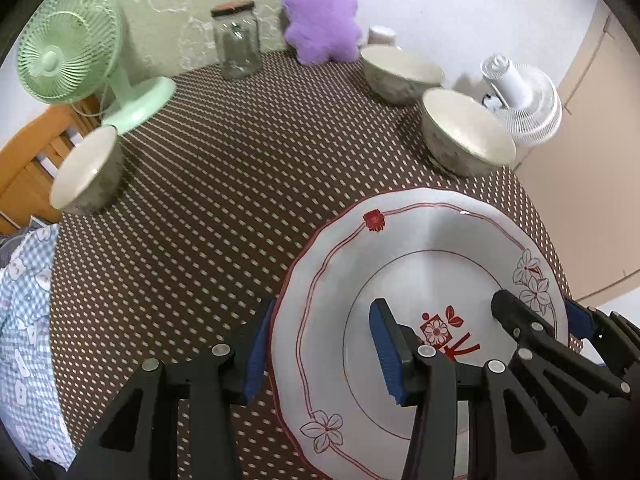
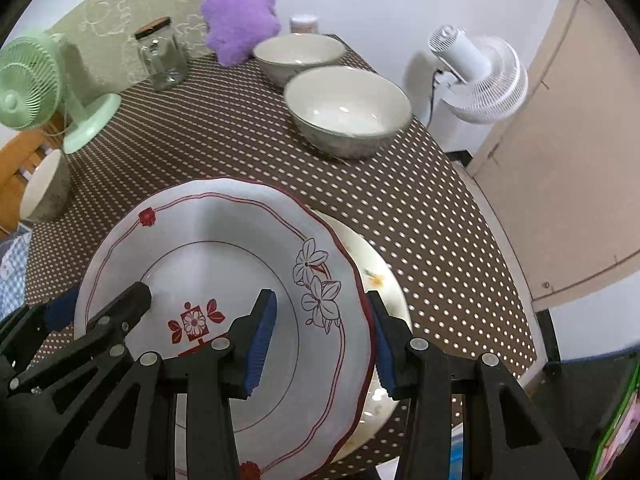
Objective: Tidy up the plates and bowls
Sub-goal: 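Carry the held plate over the flower plates and lower it onto them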
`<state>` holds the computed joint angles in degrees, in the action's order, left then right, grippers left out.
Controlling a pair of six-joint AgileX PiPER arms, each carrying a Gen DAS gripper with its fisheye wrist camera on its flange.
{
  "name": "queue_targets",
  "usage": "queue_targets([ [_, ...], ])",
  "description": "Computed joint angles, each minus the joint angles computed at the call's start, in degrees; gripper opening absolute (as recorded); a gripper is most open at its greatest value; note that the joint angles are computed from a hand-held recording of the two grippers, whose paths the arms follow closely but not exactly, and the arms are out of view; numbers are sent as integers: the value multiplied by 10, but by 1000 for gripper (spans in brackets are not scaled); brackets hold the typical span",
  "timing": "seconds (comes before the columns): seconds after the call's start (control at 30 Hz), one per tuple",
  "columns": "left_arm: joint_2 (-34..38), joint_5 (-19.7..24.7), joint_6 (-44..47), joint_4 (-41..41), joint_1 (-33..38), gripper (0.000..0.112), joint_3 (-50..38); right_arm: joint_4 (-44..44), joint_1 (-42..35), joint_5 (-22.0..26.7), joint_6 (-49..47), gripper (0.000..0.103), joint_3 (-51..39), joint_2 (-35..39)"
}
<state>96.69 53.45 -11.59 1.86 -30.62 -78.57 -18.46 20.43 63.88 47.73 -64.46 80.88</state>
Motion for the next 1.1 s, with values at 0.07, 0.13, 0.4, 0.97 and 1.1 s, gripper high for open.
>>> queue_targets([
  [0.07, 6, 2, -17, 8, -13, 48, 2, 10, -15, -10, -17, 48, 18, -8],
  [0.13, 12, 5, -35, 14, -29, 48, 1, 17, -31, -21, -34, 48, 35, -16],
  [0.4, 36, 7, -106, 43, -77, 48, -3, 41, -86, -53, -108, 48, 80, -24],
  [0.97, 44, 4, -256, 139, -125, 50, 8, 117, -155, -85, -269, 48, 88, -28],
  [1.1, 41, 8, -261, 142, -130, 53, 12, 157, -179, -78, -315, 48, 86, -32],
])
